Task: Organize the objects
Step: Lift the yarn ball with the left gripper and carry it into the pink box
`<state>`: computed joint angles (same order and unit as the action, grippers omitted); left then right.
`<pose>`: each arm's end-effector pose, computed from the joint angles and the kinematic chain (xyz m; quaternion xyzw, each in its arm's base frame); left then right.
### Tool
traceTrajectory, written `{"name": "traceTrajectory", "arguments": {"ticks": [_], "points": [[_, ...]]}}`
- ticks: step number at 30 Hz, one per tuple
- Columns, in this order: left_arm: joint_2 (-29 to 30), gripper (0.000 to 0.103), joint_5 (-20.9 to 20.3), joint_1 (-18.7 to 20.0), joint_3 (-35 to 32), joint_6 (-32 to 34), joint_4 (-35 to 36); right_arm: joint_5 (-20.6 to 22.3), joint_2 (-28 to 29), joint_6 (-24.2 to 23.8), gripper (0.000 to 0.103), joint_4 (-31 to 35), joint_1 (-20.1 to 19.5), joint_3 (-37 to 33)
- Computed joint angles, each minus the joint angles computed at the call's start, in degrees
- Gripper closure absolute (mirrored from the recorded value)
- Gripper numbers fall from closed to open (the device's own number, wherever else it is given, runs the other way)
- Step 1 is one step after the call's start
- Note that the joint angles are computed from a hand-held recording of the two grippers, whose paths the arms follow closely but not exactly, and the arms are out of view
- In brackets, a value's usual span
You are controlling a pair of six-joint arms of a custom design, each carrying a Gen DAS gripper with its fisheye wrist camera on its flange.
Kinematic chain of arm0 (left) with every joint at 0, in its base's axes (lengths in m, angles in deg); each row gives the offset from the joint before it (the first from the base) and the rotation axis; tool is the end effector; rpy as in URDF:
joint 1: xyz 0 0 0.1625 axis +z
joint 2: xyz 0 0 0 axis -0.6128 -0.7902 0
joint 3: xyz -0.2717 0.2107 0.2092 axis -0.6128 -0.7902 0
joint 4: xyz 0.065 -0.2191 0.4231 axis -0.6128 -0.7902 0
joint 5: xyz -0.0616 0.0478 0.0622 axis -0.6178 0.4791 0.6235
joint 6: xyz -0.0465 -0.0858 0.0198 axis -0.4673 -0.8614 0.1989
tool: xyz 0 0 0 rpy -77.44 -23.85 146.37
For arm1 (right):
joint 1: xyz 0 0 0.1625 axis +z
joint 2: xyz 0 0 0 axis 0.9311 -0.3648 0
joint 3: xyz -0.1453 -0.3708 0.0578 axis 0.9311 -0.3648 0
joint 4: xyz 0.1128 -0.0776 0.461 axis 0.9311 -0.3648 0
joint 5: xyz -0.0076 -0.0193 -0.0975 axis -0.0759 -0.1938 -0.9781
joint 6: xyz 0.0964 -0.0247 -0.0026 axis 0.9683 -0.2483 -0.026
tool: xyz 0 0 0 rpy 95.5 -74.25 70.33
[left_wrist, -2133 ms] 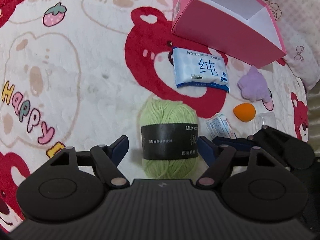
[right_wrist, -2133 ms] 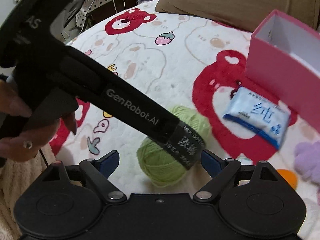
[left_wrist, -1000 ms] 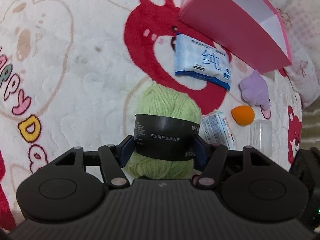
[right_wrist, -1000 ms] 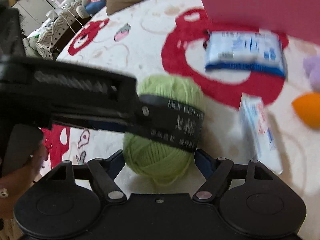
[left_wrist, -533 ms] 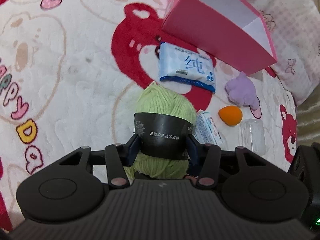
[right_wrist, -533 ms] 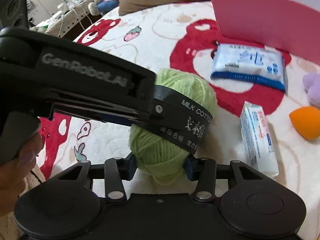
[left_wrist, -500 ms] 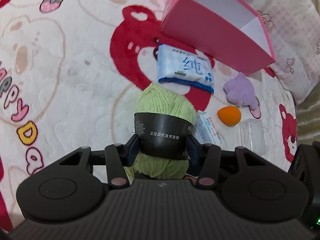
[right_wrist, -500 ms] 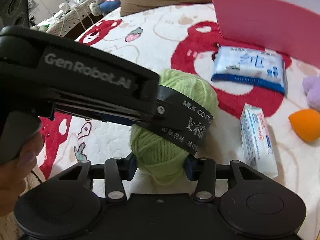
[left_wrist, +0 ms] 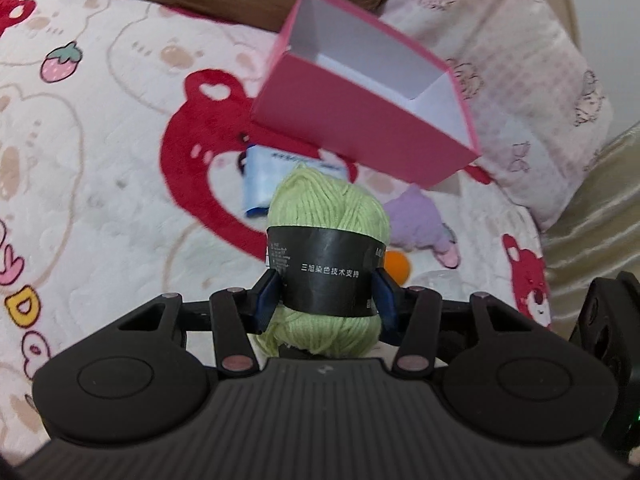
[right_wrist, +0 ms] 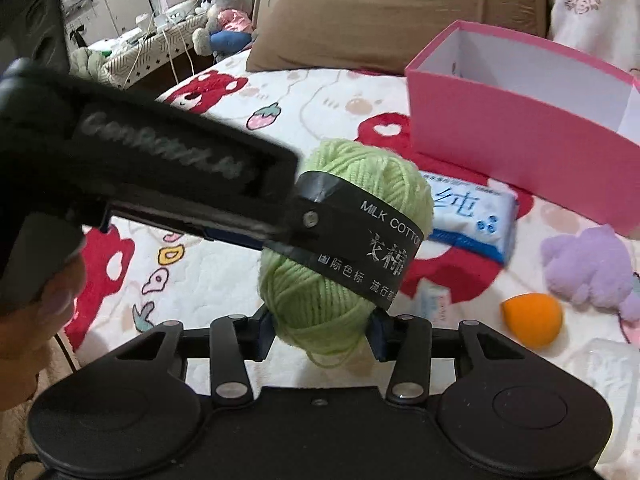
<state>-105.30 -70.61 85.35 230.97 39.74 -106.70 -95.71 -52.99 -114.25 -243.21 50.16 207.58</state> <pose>-0.0501 -0.3350 0.2988 0.0103 0.9433 -0.3080 0.1235 0.3280 -0.3666 0.0086 0.4613 -0.8754 0.0929 0.1110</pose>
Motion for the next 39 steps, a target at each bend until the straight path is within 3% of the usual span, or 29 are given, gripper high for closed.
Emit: {"name": "traceTrajectory", "arguments": {"ticks": [4, 9, 17, 25, 33, 36, 39], "points": [[0.42, 0.054, -0.43, -1.27, -0.56, -0.71, -0.36, 1.19, -2.21, -1.37, 0.053, -0.18, -0.58, 0.81], [-0.53, 0.055, -0.91, -3.52, 0.87, 0.7, -5.73, 2.52, -5.26, -3.59, 0.053, -0.65, -1.47, 1.79], [4.5, 0.055, 0.87, -8.19, -1.4, -3.22, -4.95, 3.26, -10.57, -6.35, 0.052, 2.54, -2.38, 2.1], [18.68, 0.055, 0.48, -8.71, -10.51, -8.36, -2.1, 2.85, -13.29, -5.15, 0.052, 6.29, -3.61, 0.59], [26.04, 0.054, -0.08, -8.61, -16.82, -9.8, -5.97, 4.29, -14.25, -2.62, 0.052, 19.4, -3.96, -8.08], [28.42, 0.054, -0.95, -8.03, -18.67, -9.23, -9.8, 6.65, -14.37, 0.66, 0.052, 27.1, -4.43, -12.74], [31.17, 0.054, -0.76, -7.92, -20.91, -7.68, -12.05, 6.37, -13.75, 1.24, 0.052, 28.97, -4.04, -15.85]]}}
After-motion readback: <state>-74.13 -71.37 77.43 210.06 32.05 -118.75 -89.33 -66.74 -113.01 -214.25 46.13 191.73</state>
